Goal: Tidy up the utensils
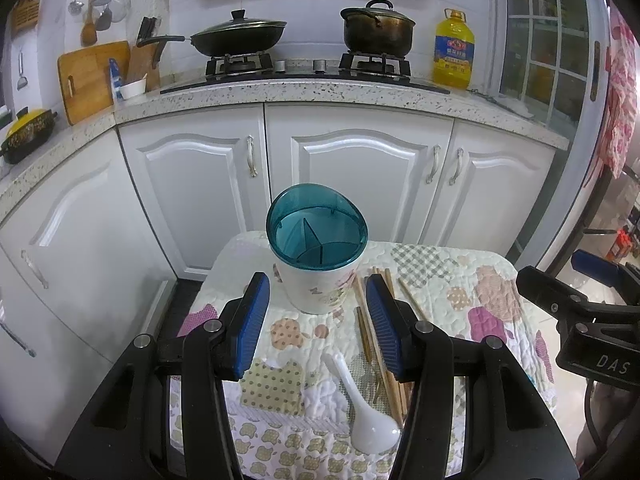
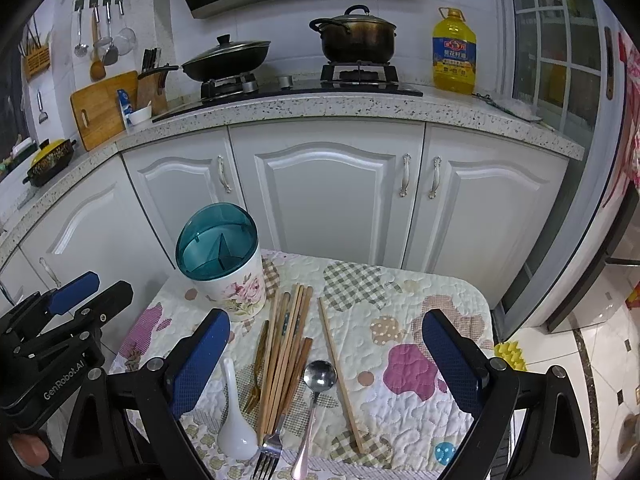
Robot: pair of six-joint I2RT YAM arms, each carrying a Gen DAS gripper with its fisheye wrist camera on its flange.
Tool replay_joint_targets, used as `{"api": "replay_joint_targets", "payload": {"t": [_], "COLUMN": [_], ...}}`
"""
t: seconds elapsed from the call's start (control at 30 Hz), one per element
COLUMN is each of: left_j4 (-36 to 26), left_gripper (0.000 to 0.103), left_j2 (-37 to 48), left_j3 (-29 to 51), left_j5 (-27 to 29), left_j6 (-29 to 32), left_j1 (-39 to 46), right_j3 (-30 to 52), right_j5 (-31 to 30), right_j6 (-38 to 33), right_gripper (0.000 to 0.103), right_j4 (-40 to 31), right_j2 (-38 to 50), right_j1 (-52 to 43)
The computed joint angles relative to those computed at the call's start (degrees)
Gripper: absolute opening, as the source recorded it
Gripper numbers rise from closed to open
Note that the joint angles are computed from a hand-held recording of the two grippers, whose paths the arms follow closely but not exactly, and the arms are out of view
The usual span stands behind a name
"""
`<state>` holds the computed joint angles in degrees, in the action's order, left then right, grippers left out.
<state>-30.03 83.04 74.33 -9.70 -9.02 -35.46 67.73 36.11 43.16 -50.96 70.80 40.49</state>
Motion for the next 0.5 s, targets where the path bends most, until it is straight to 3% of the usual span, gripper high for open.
{"api": "replay_joint_targets", "payload": {"t": [0.5], "left_j4": [-0.49], "left_gripper": [0.05], "left_j2": [0.55], "left_j3": [1.19], "left_j5": [0.11], "left_j6": [-0.12], "left_j1": [-0.23], "right_j3": [0.0], "right_j5": [0.0], "right_j6": [-0.14], "right_gripper": [0.096], "right_j4": [-0.52], "right_j2": [-0.14], "right_j1": [-0.17]}}
